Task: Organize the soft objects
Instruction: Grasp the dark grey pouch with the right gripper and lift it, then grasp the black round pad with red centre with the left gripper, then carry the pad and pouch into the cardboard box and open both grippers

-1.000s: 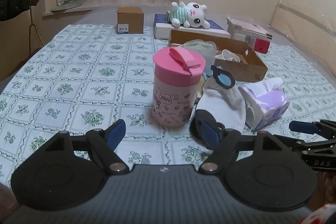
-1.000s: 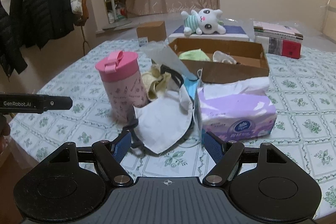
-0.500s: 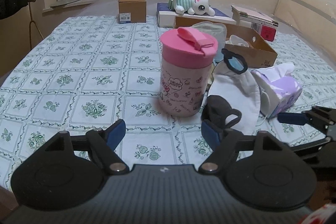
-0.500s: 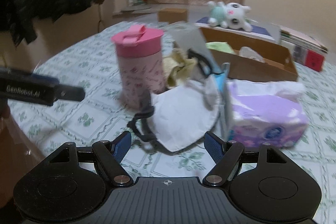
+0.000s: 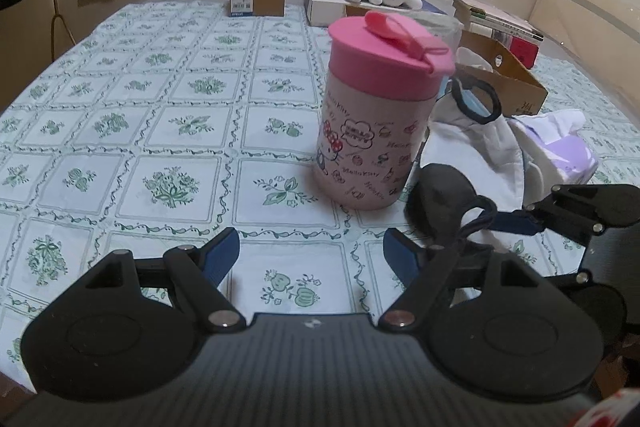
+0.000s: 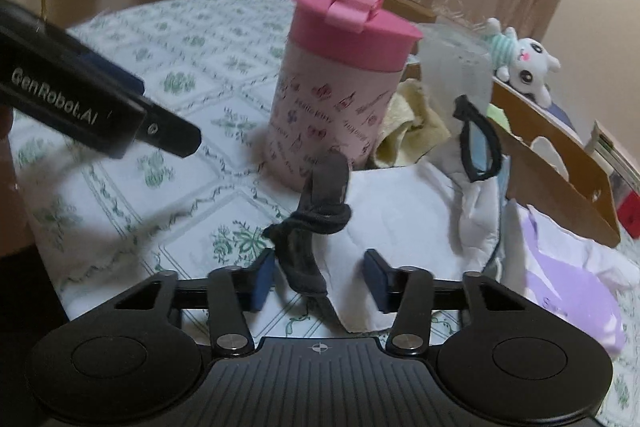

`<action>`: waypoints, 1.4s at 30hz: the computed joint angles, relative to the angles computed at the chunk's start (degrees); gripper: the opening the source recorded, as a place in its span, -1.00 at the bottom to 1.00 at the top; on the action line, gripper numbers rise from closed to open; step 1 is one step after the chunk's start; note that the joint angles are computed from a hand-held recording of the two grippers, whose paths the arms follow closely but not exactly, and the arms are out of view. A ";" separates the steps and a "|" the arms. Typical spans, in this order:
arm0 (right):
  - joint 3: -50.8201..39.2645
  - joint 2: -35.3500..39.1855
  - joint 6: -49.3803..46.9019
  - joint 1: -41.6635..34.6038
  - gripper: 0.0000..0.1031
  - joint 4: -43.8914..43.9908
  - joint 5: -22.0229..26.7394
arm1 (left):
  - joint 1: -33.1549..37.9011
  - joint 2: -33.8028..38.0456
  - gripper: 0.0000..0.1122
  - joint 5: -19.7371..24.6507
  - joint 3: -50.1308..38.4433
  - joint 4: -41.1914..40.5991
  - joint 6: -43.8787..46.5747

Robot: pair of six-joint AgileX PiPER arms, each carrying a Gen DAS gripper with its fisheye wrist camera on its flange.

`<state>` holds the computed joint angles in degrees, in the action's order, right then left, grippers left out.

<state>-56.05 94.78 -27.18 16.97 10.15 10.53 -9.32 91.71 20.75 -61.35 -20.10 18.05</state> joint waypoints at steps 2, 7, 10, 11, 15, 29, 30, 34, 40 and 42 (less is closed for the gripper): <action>0.29 0.42 4.77 0.66 -0.51 -6.56 -1.28 | 0.10 0.51 0.36 0.05 -0.21 -0.78 0.89; 1.03 -1.87 2.20 -0.64 -0.83 -0.69 -1.34 | -0.15 0.22 0.36 0.07 0.04 -1.38 2.44; 2.40 -5.08 -1.43 -2.13 -0.84 5.75 -2.23 | -0.56 -0.12 0.36 0.18 0.11 -2.56 4.16; 2.73 -6.21 -1.31 -2.67 -0.84 6.69 -2.30 | -0.70 -0.24 0.36 0.28 0.12 -3.35 5.07; 3.72 -10.13 2.50 -4.99 -0.85 6.29 -2.37 | -1.94 -0.22 0.35 -0.48 0.34 -7.73 11.02; 5.63 -16.15 -19.35 -16.06 -0.85 33.62 2.62 | -10.17 12.71 0.31 0.06 -9.32 -11.93 23.87; 5.61 -16.13 -21.62 -16.72 -0.85 36.16 3.38 | -10.42 13.75 0.31 0.28 -10.17 -11.55 23.98; 5.64 -15.77 -27.31 -19.24 -0.85 43.61 6.76 | -10.54 16.38 0.31 0.93 -12.21 -13.58 27.30; 6.05 -15.47 -27.80 -20.76 -0.85 44.49 8.12 | -11.73 17.03 0.08 -0.38 -12.32 -12.97 26.89; 6.48 -15.93 -28.08 -20.87 -0.85 45.06 8.16 | -12.39 16.36 -0.03 -0.90 -11.90 -9.00 23.25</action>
